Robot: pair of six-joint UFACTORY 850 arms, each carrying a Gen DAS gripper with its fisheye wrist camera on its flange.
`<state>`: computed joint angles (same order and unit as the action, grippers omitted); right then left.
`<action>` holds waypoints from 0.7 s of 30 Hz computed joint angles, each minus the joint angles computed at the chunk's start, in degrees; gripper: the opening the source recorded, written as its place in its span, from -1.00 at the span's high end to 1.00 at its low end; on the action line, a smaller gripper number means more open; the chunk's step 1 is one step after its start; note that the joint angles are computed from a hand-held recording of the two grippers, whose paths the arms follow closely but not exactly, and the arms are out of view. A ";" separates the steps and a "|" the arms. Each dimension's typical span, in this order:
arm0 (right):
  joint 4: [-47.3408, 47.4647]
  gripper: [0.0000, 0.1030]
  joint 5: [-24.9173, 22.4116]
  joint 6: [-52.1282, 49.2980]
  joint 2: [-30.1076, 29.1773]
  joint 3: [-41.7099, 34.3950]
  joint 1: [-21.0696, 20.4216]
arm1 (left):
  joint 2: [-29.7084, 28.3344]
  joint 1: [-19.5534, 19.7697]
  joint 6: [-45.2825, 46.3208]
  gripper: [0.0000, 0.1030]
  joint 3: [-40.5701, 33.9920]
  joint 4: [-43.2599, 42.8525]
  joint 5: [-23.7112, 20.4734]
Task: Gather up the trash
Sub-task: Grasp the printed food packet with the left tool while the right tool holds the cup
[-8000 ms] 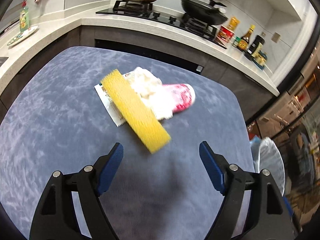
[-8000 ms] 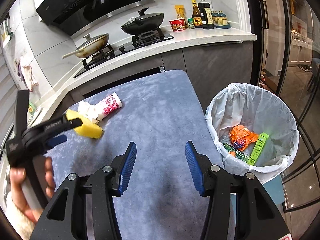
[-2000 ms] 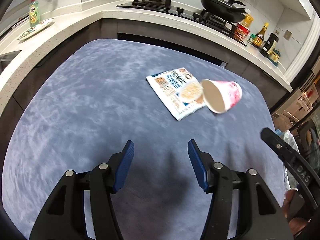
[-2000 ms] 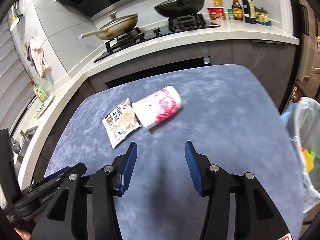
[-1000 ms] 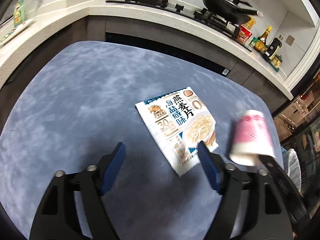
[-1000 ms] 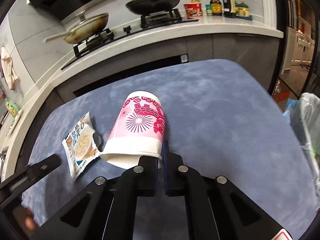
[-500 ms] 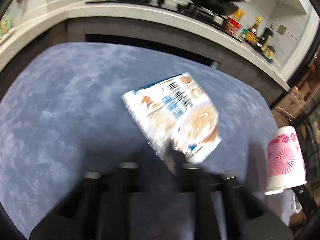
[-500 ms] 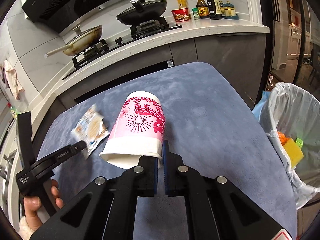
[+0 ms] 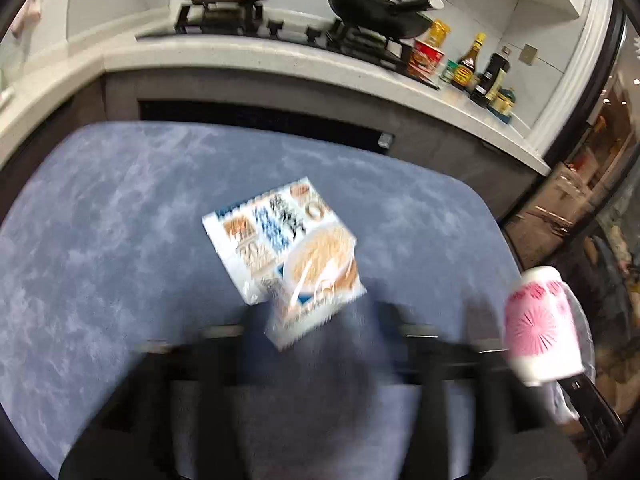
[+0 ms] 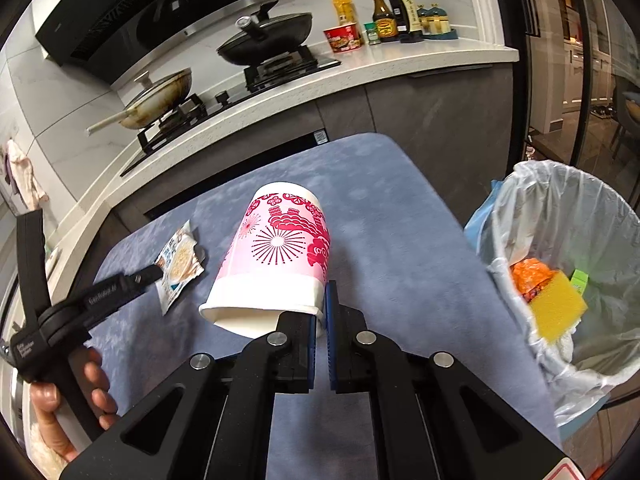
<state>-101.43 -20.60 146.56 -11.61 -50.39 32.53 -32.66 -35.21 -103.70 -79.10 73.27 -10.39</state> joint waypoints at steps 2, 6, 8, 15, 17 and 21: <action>-0.96 0.91 0.11 0.72 0.48 0.46 -0.62 | -1.90 -1.61 -3.34 -0.53 -2.56 4.28 -5.38; -3.01 0.91 0.94 1.86 0.84 0.55 -2.38 | -8.76 -2.93 14.90 -0.53 -12.13 -11.36 -12.70; -4.20 0.91 1.39 2.56 0.81 0.54 -2.98 | -11.42 -2.69 24.14 -0.33 -15.99 -19.97 -14.87; -11.28 0.91 3.04 8.28 0.69 0.65 -4.59 | -12.38 -1.46 33.08 0.90 -16.77 -30.11 -11.84; -13.22 0.91 3.32 10.29 1.01 0.98 -4.73 | -10.23 -1.73 30.96 0.98 -14.12 -28.22 -10.64; -14.34 0.91 3.28 11.92 2.22 2.27 -4.35 | -6.19 -2.43 28.06 1.00 -9.09 -27.11 -8.54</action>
